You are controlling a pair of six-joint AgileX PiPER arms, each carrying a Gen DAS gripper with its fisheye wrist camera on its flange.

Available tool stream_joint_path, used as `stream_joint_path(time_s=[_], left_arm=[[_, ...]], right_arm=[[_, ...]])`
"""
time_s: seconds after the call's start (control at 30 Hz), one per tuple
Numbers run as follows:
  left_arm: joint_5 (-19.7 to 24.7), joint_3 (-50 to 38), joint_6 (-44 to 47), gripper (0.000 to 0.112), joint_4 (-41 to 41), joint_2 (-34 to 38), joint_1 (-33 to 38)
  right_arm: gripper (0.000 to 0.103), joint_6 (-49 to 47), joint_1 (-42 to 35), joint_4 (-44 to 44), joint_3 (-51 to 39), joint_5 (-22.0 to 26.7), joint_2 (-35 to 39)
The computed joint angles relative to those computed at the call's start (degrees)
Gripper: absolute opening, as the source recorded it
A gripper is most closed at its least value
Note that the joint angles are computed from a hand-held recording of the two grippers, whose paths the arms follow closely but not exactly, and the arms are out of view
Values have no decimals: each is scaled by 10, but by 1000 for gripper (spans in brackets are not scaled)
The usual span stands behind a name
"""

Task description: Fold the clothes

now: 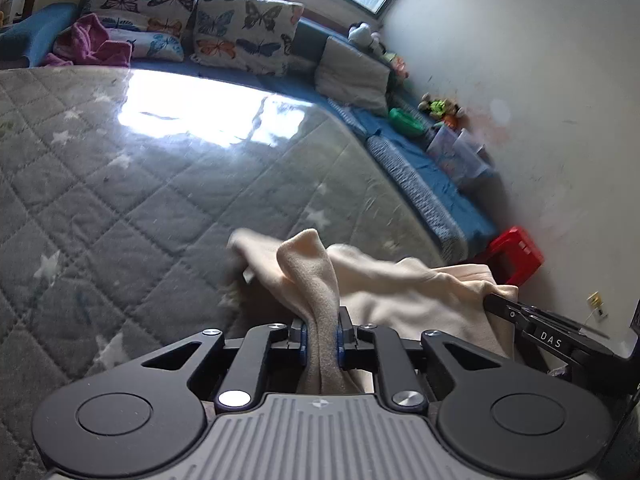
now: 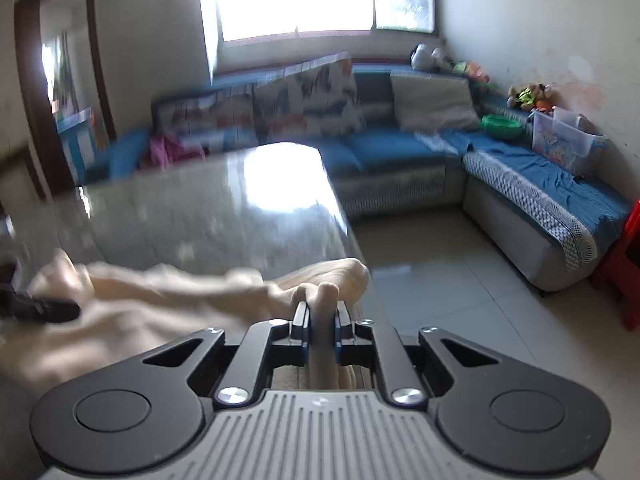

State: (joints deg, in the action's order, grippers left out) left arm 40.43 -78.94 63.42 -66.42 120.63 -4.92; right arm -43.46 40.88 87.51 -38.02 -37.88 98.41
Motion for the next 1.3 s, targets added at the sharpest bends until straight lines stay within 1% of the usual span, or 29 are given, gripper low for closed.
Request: stream_joint_path(time_s=[0.03, 0.1, 0.13, 0.2, 0.27, 0.3, 0.33, 0.4, 0.5, 0.57, 0.63, 0.67, 0.7, 0.73, 0.8, 0.9, 1.03, 1.1, 1.13, 1.23, 1.3], left_arm=[[0, -4, -11, 20, 14, 3, 3], [-1, -6, -16, 24, 26, 1, 10], [-8, -4, -13, 27, 29, -3, 10], [-42, 11, 5, 31, 28, -20, 5], [-76, 30, 33, 32, 9, -38, -4], [-85, 37, 48, 32, -5, -43, -6], [-84, 40, 59, 32, -17, -46, -8], [-78, 42, 79, 31, -36, -48, -10], [-72, 32, 76, 30, -30, -43, -22], [-77, 26, 72, 30, -20, -39, -34], [-89, 20, 65, 30, -10, -31, -46], [-92, 16, 53, 30, 2, -28, -52], [-97, 12, 44, 30, 11, -23, -56], [-103, 8, 37, 30, 20, -18, -60], [-109, 11, 49, 30, 12, -16, -62], [-114, 22, 71, 31, -5, -22, -63], [-117, 42, 119, 31, -43, -37, -68], [-114, 44, 127, 31, -47, -38, -73], [-114, 43, 124, 31, -44, -37, -75], [-119, 35, 104, 31, -30, -31, -82], [-118, 29, 95, 31, -23, -27, -83]], right_arm=[[16, 1, 1, 2, -2, -3, 6], [16, 3, 4, 7, -7, -10, 19], [18, 4, 6, 9, -9, -13, 23], [19, -4, 10, 7, -14, -20, 18], [25, -5, 11, -4, -17, -16, 11], [28, -1, 6, -18, -19, -4, 6], [29, 10, -5, -39, -19, 15, 4], [29, 24, -15, -59, -27, 36, 12], [29, 52, -31, -87, -48, 66, 40], [29, 74, -34, -101, -53, 72, 53], [29, 90, -37, -108, -65, 74, 75], [32, 87, -37, -105, -71, 74, 82], [39, 84, -36, -102, -76, 74, 89], [42, 75, -35, -96, -82, 73, 95], [42, 49, -26, -78, -90, 62, 100], [50, 26, -7, -60, -91, 44, 94], [53, 28, 19, -68, -89, 32, 88], [53, 27, 22, -72, -99, 42, 98], [53, 26, 21, -73, -104, 45, 105], [55, 21, 27, -68, -116, 36, 121], [55, 29, 32, -75, -112, 31, 119]])
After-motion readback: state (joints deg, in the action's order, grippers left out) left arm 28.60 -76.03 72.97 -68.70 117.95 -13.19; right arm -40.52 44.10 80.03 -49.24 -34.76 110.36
